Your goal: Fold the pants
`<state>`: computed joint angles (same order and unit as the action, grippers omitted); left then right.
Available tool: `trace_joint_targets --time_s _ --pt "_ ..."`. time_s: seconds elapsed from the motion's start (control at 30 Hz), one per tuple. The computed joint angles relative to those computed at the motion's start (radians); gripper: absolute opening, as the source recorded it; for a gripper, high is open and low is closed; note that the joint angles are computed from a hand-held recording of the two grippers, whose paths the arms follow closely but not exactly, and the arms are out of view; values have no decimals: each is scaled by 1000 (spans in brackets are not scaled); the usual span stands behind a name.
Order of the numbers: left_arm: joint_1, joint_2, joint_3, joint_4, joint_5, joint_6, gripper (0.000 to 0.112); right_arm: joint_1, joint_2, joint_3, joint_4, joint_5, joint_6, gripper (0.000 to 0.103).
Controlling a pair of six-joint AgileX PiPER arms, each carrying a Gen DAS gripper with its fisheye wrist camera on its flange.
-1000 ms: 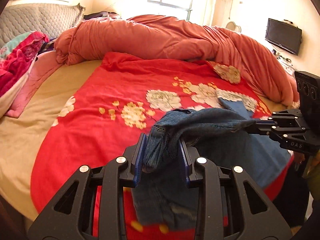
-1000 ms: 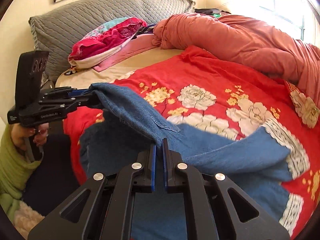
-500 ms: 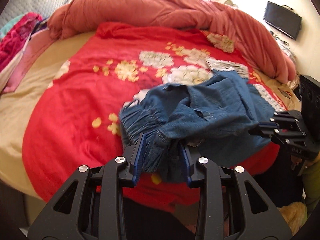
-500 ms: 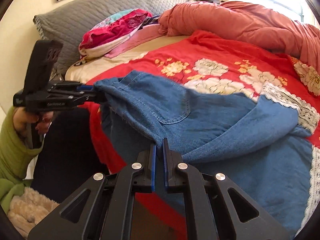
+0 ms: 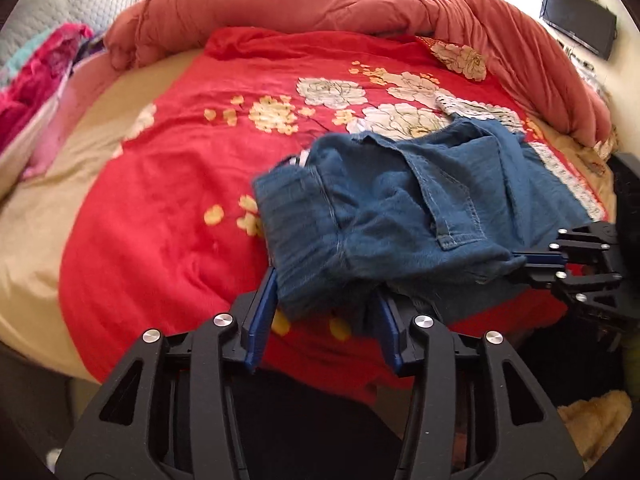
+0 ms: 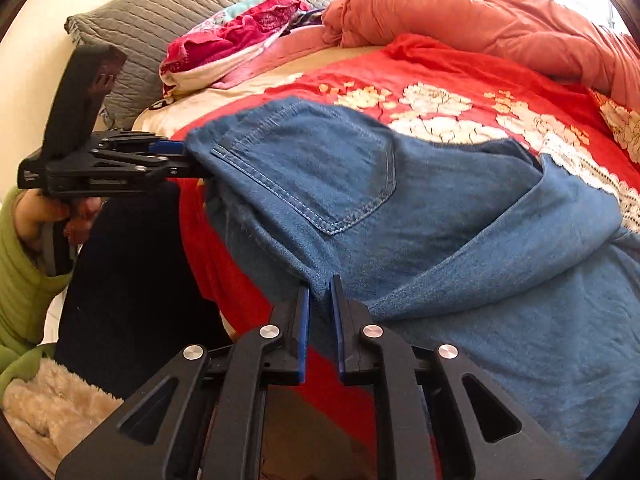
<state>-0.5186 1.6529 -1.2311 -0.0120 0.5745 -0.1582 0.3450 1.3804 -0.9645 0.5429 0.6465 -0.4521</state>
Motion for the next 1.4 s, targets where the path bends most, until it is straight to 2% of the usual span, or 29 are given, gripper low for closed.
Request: trace_joint_targets --time_s 0.13,0.23,0.3,0.37,0.43,0.53,0.6,0.67,0.73,0.8,0.87,0.97,1.1,1.23,1.3,1.4 --pt "66 -46 70 -189 -3 136 39 -16 1 7 37 10 -29 11" --pt "83 -137 119 -171 -13 92 39 -13 -10 18 38 11 -32 13" --pt "105 -194 118 -232 -8 134 39 -11 -7 12 37 18 -32 13" --pt "94 -196 80 -228 1 129 39 -17 -9 15 56 21 -48 13" --pt "46 -151 3 -202 15 108 39 -21 -5 19 71 21 -56 13" --pt "-10 -28 -124 -282 35 179 39 -14 -5 27 72 17 -48 19" --pt "-53 40 -186 -213 60 120 39 -12 -13 34 76 19 -52 19" --pt "-99 108 -230 -65 85 5 39 -15 -31 47 84 25 -53 19" --pt "-92 156 -234 -68 119 -10 39 -40 -58 65 136 46 -83 19" --pt "-73 158 -192 -99 108 6 35 -64 -84 76 176 65 -96 19" --pt "-61 141 -154 -133 88 41 35 -73 -121 77 168 47 -68 21" --pt "-76 144 -155 -85 94 10 35 -78 -118 25 109 17 3 32" --pt "-94 158 -166 -33 95 -25 35 -53 -16 -97 -30 11 127 41" --pt "-93 156 -158 -36 86 -23 35 -22 132 -202 -164 32 251 41" --pt "-93 157 -157 -41 86 -17 35 -22 178 -201 -184 45 283 42" --pt "-82 167 -161 -73 85 5 35 -19 182 -166 -182 5 285 42"
